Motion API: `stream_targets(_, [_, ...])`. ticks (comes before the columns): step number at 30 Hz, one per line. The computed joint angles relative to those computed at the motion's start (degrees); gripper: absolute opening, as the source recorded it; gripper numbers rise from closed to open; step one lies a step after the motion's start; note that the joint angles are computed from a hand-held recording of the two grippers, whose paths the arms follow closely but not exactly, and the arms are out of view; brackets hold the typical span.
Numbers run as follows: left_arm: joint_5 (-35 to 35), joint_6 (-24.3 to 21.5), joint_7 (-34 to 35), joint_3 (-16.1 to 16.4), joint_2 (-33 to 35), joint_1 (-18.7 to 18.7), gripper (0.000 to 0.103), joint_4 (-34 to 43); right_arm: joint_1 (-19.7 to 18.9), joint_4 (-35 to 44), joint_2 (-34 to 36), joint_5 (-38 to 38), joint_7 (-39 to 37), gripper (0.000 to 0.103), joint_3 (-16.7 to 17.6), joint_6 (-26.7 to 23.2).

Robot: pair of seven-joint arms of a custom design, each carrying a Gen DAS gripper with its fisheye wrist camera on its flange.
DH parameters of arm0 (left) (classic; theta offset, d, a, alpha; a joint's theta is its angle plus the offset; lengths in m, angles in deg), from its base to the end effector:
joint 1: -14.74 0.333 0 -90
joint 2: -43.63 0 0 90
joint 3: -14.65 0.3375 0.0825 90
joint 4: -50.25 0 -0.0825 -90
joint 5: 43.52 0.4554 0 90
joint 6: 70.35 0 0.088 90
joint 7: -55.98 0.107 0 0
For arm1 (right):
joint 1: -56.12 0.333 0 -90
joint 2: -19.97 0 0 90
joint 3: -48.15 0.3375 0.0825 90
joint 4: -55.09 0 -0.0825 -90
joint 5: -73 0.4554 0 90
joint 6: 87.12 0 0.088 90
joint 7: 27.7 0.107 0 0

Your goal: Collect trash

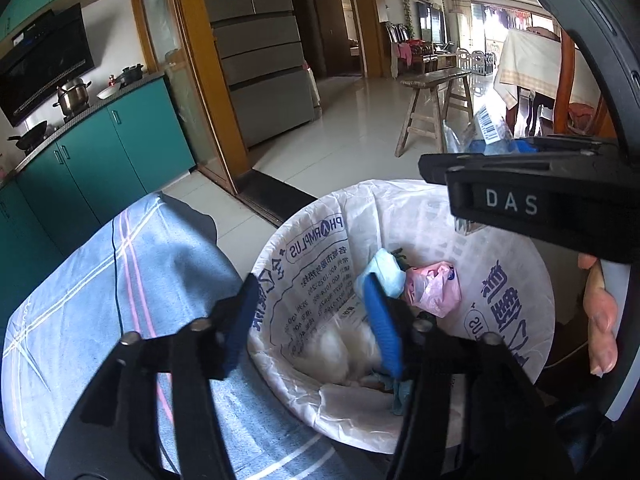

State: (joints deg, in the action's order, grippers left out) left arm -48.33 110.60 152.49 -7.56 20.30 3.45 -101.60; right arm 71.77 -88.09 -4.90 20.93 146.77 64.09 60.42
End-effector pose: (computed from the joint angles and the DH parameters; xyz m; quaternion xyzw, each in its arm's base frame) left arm 0.4123 -0.2675 0.4472 -0.3978 0.8085 -0.3370 0.2730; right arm 0.4187 0.2766 0.4646 -0.5594 0.7141 -0.3173 0.2766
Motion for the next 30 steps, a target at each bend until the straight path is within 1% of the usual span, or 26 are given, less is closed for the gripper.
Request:
stream_targets(2, [-0.45, 0.09, 0.14, 1.09, -0.23, -0.66, 0.061, -0.04, 0.01, 0.10, 0.02, -0.34, 0.06, 0.052, 0.06, 0.40])
stream_targets(4, [-0.70, 0.11, -0.65, 0.50, -0.73, 0.50, 0.062, -0.14, -0.23, -0.25, -0.45, -0.75, 1.00, 0.054, 0.17, 0.77])
stream_targets(6, [-0.55, 0.13, -1.61, -0.62, -1.42, 2.26, 0.064, -0.37, -0.67, -0.71, -1.09, -1.30, 2.52, 0.061, 0.29, 1.60])
stream_targets(7, [-0.36, 0.15, -2.19, -1.36, -1.81, 3.41, 0.065, -0.49, -1.09, -1.17, -1.68, -1.86, 3.93, 0.067, 0.45, 2.30])
stream_targets(8, [-0.26, 0.01, -2.42, -1.35, -2.23, 3.80, 0.067, -0.65, -1.35, -1.68, -2.32, -2.19, 4.79, 0.072, 0.49, 2.96])
stream_targets(11, [-0.16, -0.28, -3.20, -0.94, -3.95, 4.98, 0.071, -1.67, -2.62, -2.66, -3.76, -3.70, 7.90, 0.078, 1.14, 5.37])
stream_targets(12, [-0.20, -0.45, -3.49, -0.82, -4.61, 5.33, 0.072, -2.09, -3.15, -2.98, -4.22, -4.48, 9.09, 0.078, 1.45, 6.37])
stream_targets(13, [-0.35, -0.78, -3.47, 0.02, -5.19, 5.17, 0.072, -2.49, -3.57, -3.17, -4.51, -5.05, 9.84, 0.079, 1.63, 7.32])
stream_targets(15, [-0.69, -1.30, -3.51, 1.34, -6.29, 4.94, 0.072, -3.17, -4.07, -4.11, -4.98, -5.90, 10.91, 0.082, 1.08, 12.03])
stream_targets(16, [-0.82, -1.43, -3.56, 1.84, -6.70, 5.13, 0.072, -3.41, -3.70, -4.32, -4.55, -5.00, 9.60, 0.086, 0.34, 14.04])
stream_targets(17, [-0.92, -1.55, -3.58, 2.16, -7.10, 5.18, 0.072, -3.62, -3.44, -4.28, -4.07, -3.90, 8.11, 0.087, 0.10, 14.86])
stream_targets(19, [-1.02, -1.53, -3.28, 3.04, -8.15, 5.29, 0.073, -4.26, -3.70, -3.83, -3.28, -2.22, 6.59, 0.087, 1.08, 13.74])
stream_targets(20, [-0.95, -1.23, -3.21, 2.91, -8.65, 5.67, 0.073, -4.61, -3.88, -3.41, -2.84, -1.70, 6.32, 0.087, 1.82, 12.47])
stream_targets(21, [-0.69, -0.67, -3.18, 2.38, -9.50, 6.49, 0.074, -5.21, -4.22, -3.07, -2.60, -1.92, 6.58, 0.087, 2.48, 11.95])
stream_targets(23, [-0.12, 0.31, -3.91, -0.37, -12.28, 9.52, 0.076, -6.88, -5.51, -2.94, -3.16, -4.33, 9.34, 0.087, 4.65, 10.93])
stream_targets(25, [0.19, 0.73, -4.15, -1.52, -15.35, 10.88, 0.078, -8.77, -5.82, -3.48, -4.80, -7.12, 12.82, 0.089, 7.21, 7.71])
stream_targets(27, [0.04, 0.95, -4.14, -1.20, -18.85, 10.85, 0.084, -11.02, -4.76, -4.82, -6.76, -9.32, 15.85, 0.091, 9.07, 4.24])
stream_targets(29, [-0.41, 0.36, -4.62, -1.12, -23.55, 10.90, 0.088, -13.70, -2.28, -6.27, -8.50, -9.41, 17.95, 0.092, 10.29, -0.13])
stream_targets(30, [-0.63, -0.47, -5.12, -1.38, -26.48, 11.17, 0.091, -15.17, -0.47, -6.76, -9.18, -8.26, 18.48, 0.093, 10.62, -2.55])
